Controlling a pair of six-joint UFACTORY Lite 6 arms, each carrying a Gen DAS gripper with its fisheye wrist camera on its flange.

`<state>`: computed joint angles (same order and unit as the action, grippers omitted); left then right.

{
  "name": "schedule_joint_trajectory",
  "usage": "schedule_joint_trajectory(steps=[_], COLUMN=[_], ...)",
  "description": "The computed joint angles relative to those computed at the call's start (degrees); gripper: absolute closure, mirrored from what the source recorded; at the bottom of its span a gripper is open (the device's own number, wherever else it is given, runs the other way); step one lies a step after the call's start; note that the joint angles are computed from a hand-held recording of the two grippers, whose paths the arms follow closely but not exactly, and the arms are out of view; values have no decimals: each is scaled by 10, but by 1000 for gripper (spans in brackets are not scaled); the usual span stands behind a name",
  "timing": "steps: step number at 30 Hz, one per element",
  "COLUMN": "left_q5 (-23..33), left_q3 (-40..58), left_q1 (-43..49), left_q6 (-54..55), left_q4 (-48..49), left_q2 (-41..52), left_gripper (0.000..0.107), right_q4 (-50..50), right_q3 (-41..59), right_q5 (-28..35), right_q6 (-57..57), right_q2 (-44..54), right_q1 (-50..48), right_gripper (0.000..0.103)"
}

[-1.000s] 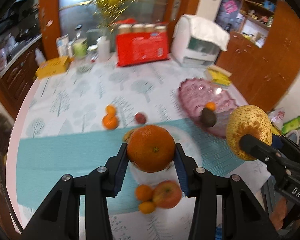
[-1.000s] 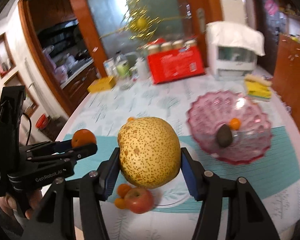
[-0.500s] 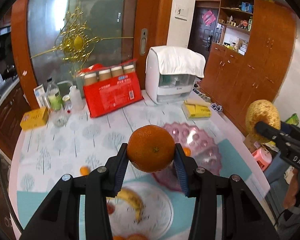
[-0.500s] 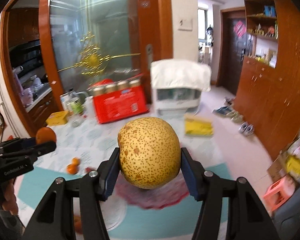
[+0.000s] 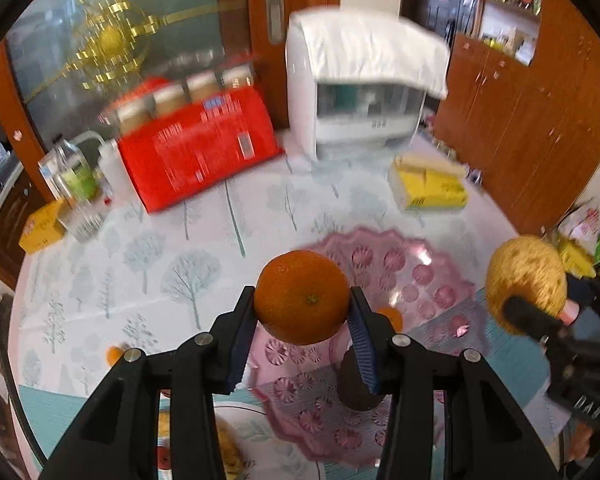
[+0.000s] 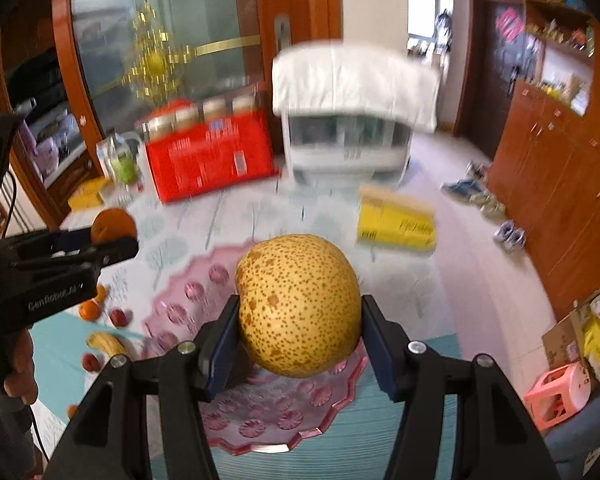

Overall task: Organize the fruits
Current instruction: 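Lift and carry the orange in the left gripper and pear in the right to the bowl, then open the left gripper to drop the orange while the right lowers the pear into the bowl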

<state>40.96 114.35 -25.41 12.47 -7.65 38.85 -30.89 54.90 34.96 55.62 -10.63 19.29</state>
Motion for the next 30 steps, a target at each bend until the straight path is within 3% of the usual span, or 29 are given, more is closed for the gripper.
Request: schedule_joint_trajectory(steps=[6, 13, 18, 27, 30], left_q5=[15, 50, 51, 72, 71], left_q3=[81, 172, 174, 210, 202], left_q1=[-33, -49, -53, -53, -52], left_q6=[-67, -101, -112, -115, -115], left_q4=[60, 94, 108, 107, 102], left_q2=[125, 226, 248, 285, 285], left_gripper=[64, 64, 64, 63, 61], right_q4=[96, 213, 328, 320, 403], right_q3=[-49, -55, -49, -54, -58], right_q5=[-116, -190, -213, -229, -234], right_q6=[-94, -211, -325, -310, -382], right_q2=[86, 159, 195, 196, 200], right_q1=[-41, -56, -74, -75, -80], right_gripper=[45, 45, 44, 44, 43])
